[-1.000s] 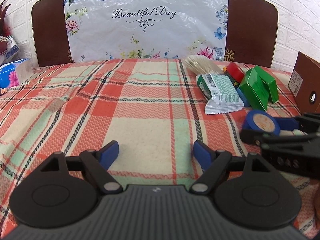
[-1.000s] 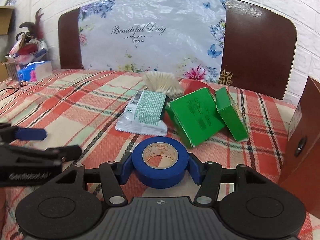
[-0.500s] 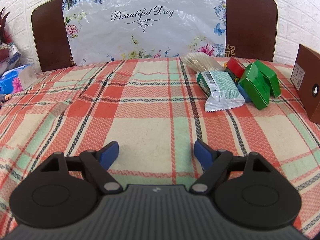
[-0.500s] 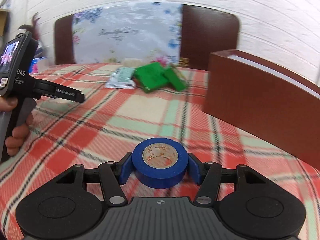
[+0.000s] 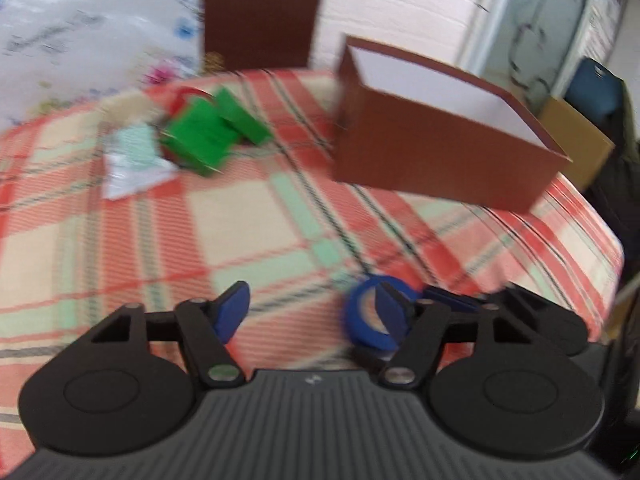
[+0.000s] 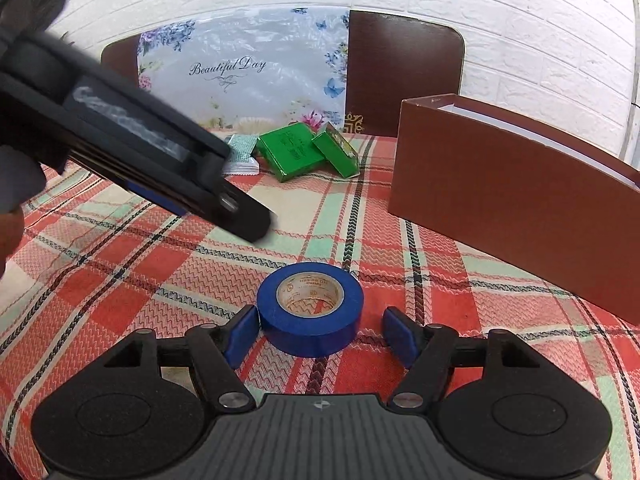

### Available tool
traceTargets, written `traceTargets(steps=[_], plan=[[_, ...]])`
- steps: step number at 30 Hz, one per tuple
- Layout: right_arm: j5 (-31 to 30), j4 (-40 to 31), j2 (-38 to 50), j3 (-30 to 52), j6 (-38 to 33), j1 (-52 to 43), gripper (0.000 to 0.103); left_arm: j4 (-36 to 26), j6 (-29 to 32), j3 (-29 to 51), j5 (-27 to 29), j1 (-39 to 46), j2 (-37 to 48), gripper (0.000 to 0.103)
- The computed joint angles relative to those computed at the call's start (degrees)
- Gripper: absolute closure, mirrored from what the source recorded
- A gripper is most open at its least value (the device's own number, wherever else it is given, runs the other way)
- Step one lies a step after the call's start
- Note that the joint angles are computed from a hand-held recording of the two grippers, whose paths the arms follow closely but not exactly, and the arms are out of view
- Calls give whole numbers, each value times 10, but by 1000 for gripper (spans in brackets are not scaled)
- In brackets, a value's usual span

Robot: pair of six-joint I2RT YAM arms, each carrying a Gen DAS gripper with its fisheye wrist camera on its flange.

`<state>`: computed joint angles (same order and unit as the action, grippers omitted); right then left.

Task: Organize objects
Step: 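Carry the blue tape roll into the brown box and open the right gripper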

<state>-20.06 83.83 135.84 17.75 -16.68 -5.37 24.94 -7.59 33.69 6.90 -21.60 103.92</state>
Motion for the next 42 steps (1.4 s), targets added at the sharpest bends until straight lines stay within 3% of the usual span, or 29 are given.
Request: traceTargets(steps=[6,9,14,18,22,27,32,34,35,42], plan=[[-10,-7,-1,3,-3,-5,37,-47,1,40,8,-29,41,61],[-18,-3,-1,0,-16,-4,48,-63,1,60,5,-35,54,78],[-6,14,-14,-9,-8,-5,48,-96,-6,81,-3,-39,39,84],[-2,26,-55,0,5,-17,48,-117,8,116,-15,-48,9,84],[3,-7,-110,45,26,-34,48,-133,21,184,-33,-59,7,84],[17,-77,-129,138,44,-56,48,-164,36,311,-44,-73,67,84],[52,-174,-77,267,48,-58,48,-174,51,425,-68,-83,158,80],[62,-164,-62,279,70,-57,38,-199,44,472,-113,-89,195,75],[60,-165,-62,279,74,-58,38,-221,36,492,-113,-87,207,75],[52,-35,-56,194,102,-68,38,-135,40,369,-90,-84,143,67]])
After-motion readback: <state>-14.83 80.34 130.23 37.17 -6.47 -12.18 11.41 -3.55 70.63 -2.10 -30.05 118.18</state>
